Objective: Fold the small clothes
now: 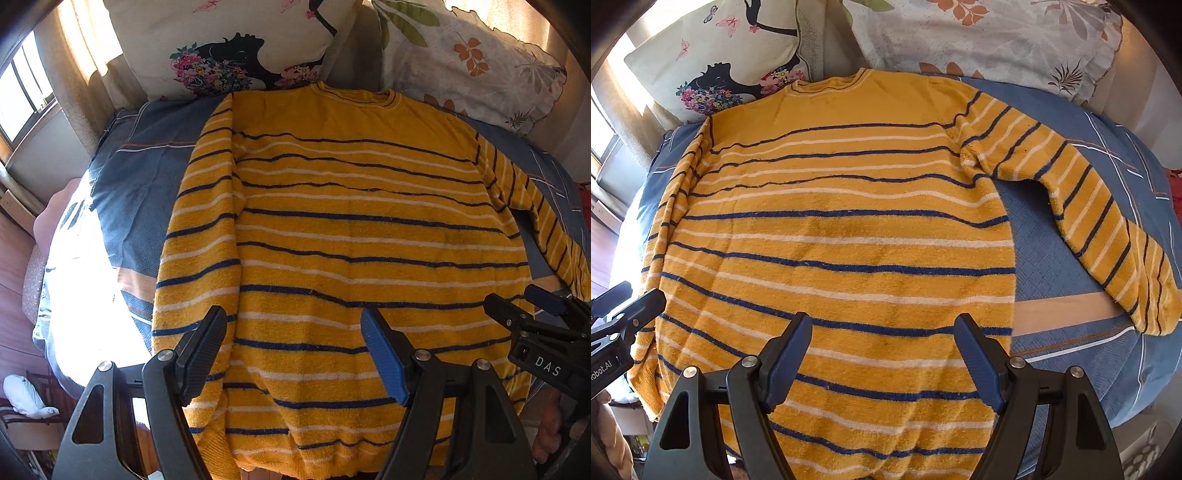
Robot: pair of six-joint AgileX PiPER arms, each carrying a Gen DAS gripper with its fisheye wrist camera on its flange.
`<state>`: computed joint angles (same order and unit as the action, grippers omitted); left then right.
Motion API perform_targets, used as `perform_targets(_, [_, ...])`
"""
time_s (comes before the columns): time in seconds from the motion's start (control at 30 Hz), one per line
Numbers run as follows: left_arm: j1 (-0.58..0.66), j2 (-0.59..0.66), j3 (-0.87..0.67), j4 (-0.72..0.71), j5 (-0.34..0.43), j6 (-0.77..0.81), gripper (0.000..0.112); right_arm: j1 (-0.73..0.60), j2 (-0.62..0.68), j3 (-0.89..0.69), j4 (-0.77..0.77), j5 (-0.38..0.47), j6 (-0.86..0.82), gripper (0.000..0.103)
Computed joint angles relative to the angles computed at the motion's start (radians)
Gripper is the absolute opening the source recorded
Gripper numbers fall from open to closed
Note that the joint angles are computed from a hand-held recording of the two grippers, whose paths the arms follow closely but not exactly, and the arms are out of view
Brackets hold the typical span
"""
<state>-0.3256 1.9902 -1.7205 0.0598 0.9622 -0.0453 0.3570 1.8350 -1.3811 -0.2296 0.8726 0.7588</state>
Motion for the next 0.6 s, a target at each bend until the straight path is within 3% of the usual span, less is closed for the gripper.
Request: perform_targets(0.6, [-0.094, 0.011, -0.011, 0.013, 0.017, -0.090, 0.075, -0.094, -0.093, 0.119, 0.024, -0.045, -0.082, 0.083])
